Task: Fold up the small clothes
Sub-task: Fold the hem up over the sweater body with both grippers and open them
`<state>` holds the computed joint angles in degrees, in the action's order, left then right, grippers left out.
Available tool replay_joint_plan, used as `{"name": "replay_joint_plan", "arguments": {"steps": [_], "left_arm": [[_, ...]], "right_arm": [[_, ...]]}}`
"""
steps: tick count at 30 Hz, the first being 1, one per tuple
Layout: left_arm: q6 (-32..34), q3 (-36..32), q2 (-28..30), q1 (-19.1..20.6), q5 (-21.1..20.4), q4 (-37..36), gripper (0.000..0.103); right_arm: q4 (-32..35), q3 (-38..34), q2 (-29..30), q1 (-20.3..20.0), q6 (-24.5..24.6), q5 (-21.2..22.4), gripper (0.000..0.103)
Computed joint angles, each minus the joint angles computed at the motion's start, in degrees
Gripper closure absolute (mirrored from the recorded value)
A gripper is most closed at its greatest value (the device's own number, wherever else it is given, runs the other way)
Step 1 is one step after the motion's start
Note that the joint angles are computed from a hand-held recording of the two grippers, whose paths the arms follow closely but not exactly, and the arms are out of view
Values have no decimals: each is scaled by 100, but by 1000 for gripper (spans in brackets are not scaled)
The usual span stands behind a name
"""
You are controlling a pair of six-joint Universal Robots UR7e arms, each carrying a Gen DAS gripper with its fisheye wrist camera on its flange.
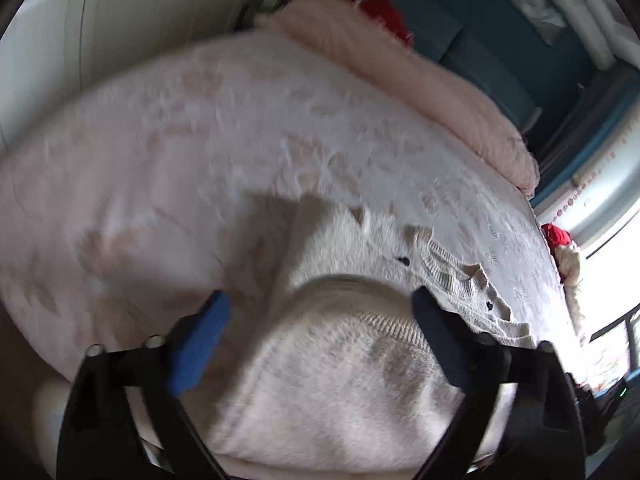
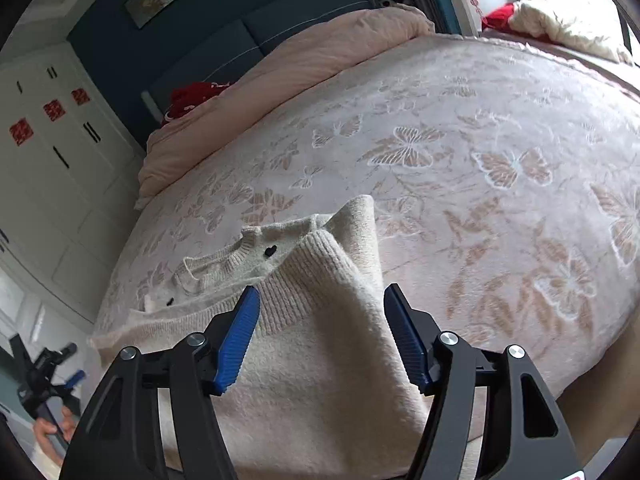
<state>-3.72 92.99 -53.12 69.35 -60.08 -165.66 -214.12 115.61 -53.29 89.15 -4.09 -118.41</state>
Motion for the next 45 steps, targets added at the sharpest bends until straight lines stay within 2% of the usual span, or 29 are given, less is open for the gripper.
{"name": "replay_joint_plan", "arguments": {"steps": [2, 4, 6, 9, 11, 12, 13, 14, 15, 16, 17, 19, 25, 27, 30, 33, 35, 37, 39, 40, 41, 42, 43, 44, 45], "left_arm": [[716, -45, 54, -56, 163, -179, 9], [1006, -460, 286, -27, 238, 376, 8], [996, -861, 525, 29, 152, 977, 8], [895, -1304, 931, 91, 287, 1192, 8], [696, -1610, 1144, 164, 238, 1466, 12], [589, -1699, 1172, 212, 82, 1658, 19], [518, -1805, 1202, 248, -89, 1915, 49], [427, -1924, 1247, 261, -137, 2243, 71], [395, -1929, 1252, 242, -63, 2346, 84], [431, -1894, 1256, 224, 8, 2347, 93], [515, -1777, 1214, 204, 42, 2189, 93], [586, -1502, 1047, 165, -41, 1919, 95], [507, -290, 1, -67, -581, 1040, 96], [483, -129, -242, -186, -659, 904, 96], [532, -392, -315, -341, -781, 853, 96], [725, -1028, 22, -390, -722, 885, 96], [878, -1754, 527, -351, -496, 1049, 95], [796, -2583, 1122, -221, -279, 1521, 94], [661, -3398, 1716, -42, -174, 2214, 93], [634, -3780, 2062, 64, -44, 2440, 91], [594, -3999, 2284, 133, 73, 2606, 91], [623, -4081, 2431, 173, 272, 2660, 91], [684, -3986, 2482, 175, 600, 2613, 91], [725, -3651, 2362, 166, 688, 2333, 90], [750, -3400, 2235, 168, 602, 2150, 90]], "right_arm": [[369, -188, 31, 7, -220, -179, 34], [719, -514, 175, -29, -364, -205, 34], [1040, -932, 407, -83, -401, -278, 33], [1625, -1363, 616, -163, -96, -373, 33], [1665, -1417, 672, -205, 115, -289, 34], [1631, -1412, 695, -212, 237, -295, 35], [1591, -1398, 703, -212, 323, -307, 40], [1555, -1362, 698, -225, 398, -259, 54], [1588, -1353, 700, -223, 436, -267, 67], [1709, -1342, 681, -224, 463, -252, 96], [1794, -1299, 645, -228, 482, -188, 95], [1486, -1122, 602, -170, 406, -120, 96], [115, -140, 51, 165, 314, 318, 96], [-179, -10, -128, 364, 145, 342, 96], [-426, -213, -251, 600, -235, 348, 96], [-279, -756, -216, 608, -507, 467, 96], [107, -1303, -7, 465, -567, 420, 96], [986, -1817, 195, 132, -348, 614, 95], [1696, -2314, 505, -155, -95, 596, 91], [2178, -2595, 692, -270, 21, 453, 92], [2421, -2777, 823, -276, 54, 112, 92], [2423, -2818, 885, -259, 35, -63, 92], [2201, -2703, 868, -254, -10, -13, 91], [1953, -2508, 787, -223, -38, 46, 91], [1789, -2316, 702, -173, -84, 18, 89]]}}
